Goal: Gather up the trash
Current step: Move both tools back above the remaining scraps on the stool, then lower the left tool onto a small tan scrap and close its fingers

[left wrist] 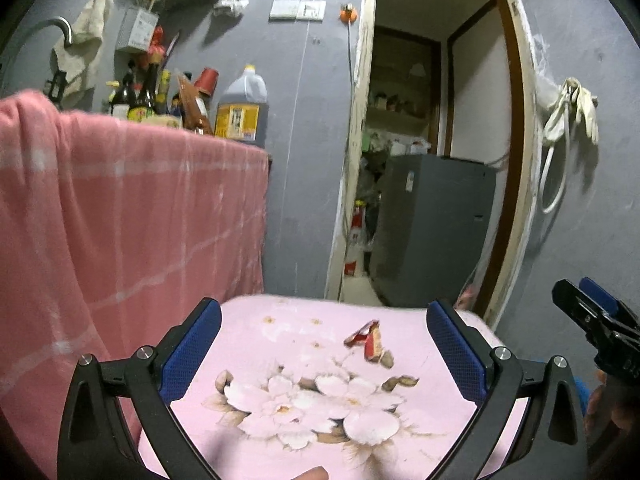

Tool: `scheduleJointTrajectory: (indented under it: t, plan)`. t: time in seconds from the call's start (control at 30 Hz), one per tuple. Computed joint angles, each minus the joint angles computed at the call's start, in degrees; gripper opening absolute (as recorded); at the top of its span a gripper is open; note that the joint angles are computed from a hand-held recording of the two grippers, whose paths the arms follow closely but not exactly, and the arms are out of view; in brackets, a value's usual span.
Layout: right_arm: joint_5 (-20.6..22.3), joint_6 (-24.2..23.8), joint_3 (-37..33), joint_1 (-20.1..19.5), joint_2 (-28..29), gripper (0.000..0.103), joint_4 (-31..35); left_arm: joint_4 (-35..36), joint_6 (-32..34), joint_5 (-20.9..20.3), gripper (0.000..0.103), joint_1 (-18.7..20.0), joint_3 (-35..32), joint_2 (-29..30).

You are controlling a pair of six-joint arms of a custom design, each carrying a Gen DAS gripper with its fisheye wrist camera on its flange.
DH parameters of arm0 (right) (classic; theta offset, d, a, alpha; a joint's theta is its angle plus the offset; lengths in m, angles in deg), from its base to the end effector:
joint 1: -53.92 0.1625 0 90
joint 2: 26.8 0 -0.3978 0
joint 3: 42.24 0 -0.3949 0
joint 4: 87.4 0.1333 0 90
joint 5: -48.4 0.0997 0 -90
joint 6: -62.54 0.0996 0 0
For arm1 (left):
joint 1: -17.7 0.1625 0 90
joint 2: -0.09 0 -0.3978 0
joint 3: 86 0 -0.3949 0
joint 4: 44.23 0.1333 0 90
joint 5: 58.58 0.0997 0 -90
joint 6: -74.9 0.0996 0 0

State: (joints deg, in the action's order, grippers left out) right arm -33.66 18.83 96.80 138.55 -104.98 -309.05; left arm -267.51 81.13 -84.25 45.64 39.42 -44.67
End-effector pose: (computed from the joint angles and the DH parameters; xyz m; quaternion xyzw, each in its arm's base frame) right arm 0.1090 -0.4117 0.2686 0.3049 -0.7550 0.5491 0.1886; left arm -0.2854 -0.4039 0.1060 0.2306 0.7605 -0.5550 0.2460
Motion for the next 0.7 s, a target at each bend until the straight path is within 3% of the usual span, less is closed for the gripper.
scheduleJointTrajectory:
  t: [0.17, 0.47, 0.53, 0.7]
  plan:
    - [-2.7, -1.3, -2.6, 0.0, 1.9, 0.101, 6.3, 7.6, -4.8, -3.0, 0.101, 2.7, 0.5, -1.4]
    - [-8.4, -3.2, -6.9, 0.3, 4.0, 0.073, 17.9, 19.2, -9.9, -9.7, 0.1, 6.6, -0.3, -3.0]
    - [-9.7, -3.1, -7.9, 0.4, 4.6, 0.065, 20.4, 22.6, -10.3, -11.1, 0.097, 7.4, -1.0, -3.3]
    - [-11.9, -2.2, -9.6, 0.3, 5.3, 0.05, 24.7, 31.2, -12.4, -15.6, 0.072, 9.7, -3.2, -3.8]
